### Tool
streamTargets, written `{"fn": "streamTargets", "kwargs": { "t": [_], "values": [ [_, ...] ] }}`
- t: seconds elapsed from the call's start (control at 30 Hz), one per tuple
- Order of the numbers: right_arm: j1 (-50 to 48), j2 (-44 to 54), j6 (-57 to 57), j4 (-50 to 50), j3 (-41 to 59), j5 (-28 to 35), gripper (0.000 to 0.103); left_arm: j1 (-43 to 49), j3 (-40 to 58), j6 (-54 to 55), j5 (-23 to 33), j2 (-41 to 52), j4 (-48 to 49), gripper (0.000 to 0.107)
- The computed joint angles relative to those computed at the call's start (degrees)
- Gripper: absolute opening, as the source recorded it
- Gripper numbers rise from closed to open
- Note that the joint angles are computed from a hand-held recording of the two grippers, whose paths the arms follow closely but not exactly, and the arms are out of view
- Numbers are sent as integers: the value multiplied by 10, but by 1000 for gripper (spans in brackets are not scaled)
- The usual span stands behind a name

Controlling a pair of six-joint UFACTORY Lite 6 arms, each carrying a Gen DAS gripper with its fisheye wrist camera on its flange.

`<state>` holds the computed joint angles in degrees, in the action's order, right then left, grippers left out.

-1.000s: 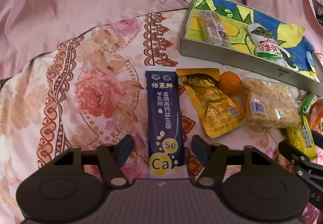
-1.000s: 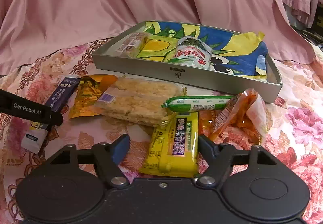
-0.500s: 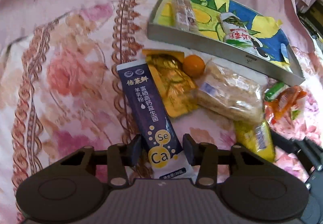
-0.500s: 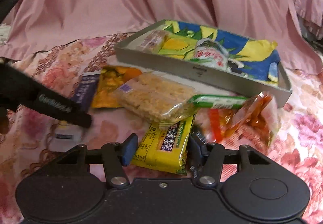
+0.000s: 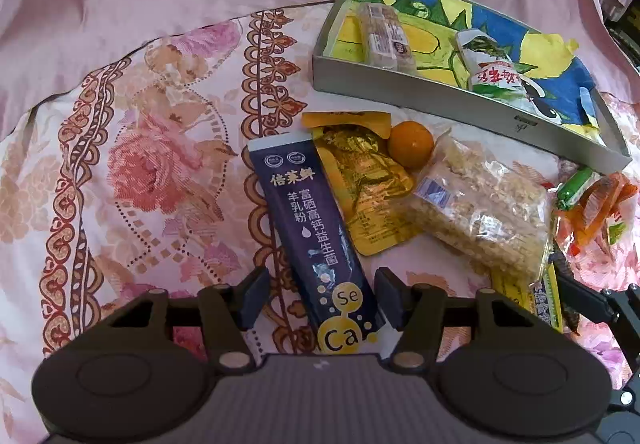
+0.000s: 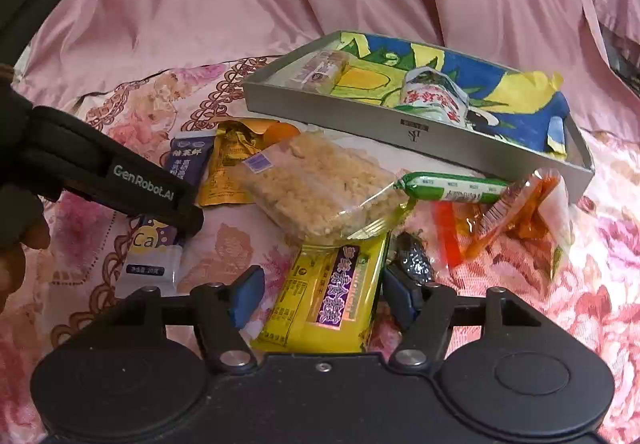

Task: Organize snacks
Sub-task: 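Grasp the yellow snack bar with the right tool while the left tool grasps the navy milk stick, then lower the yellow bar and navy milk stick into the tray with both tools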

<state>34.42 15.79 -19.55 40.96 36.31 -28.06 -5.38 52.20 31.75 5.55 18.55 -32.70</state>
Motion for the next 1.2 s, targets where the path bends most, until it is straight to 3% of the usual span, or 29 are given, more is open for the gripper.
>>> {"fn": "streamTargets", "kwargs": {
  "t": [0.1,0.27,0.6,0.7,0.9,1.2],
  "values": [
    [3,7,-10,7,3,-5,62,2,-3,53,6,-6,-45,50],
    [15,3,-62,55,5,-4,57,1,-10,54,16,-17,-44,45],
    [99,-60,-299,257,-45,-20,54,56,-41,102,176,-75,-145,43],
    [123,-97,-325,298,-77,-25,54,52,-70,114,196,-108,-159,43],
    [235,-148,-421,416,-128,-145,51,25,-121,127,182,-182,-160,42],
    [332,-176,-468,493,-160,-264,51,19,-191,229,173,-291,-260,42]
  ]
}}
